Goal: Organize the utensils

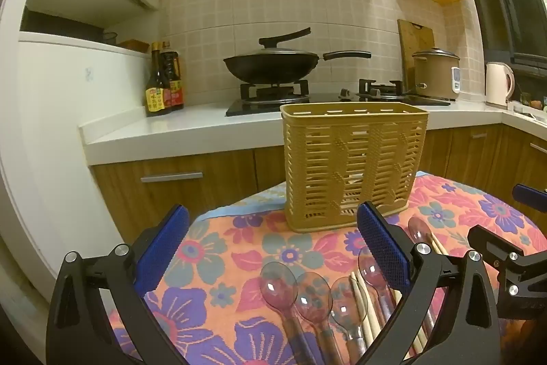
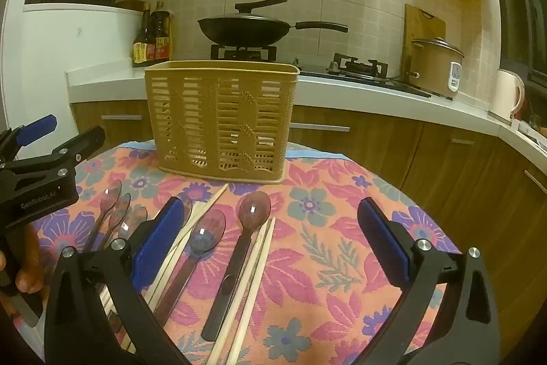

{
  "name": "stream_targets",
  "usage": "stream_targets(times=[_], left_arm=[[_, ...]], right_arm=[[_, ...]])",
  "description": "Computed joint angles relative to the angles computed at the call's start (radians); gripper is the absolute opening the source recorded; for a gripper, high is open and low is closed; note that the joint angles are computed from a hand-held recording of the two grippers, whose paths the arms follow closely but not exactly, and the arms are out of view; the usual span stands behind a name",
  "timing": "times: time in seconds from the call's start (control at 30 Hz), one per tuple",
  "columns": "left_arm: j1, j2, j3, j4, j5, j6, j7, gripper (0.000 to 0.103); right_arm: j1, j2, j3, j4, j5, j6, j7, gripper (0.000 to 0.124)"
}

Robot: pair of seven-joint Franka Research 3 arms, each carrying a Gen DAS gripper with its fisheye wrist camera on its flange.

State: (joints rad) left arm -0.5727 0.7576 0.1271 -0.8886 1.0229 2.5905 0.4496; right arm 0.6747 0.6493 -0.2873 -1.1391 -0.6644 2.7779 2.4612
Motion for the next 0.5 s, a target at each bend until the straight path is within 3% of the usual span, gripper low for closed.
stream_targets(times=[0.5], left_arm=[[-0.004, 0.001, 0.000, 0.002, 0.000, -0.001, -0.001, 0.095]], right_arm=[[-0.004, 0.018, 0.000, 0.028, 0.015, -0.010, -0.010, 0.096]])
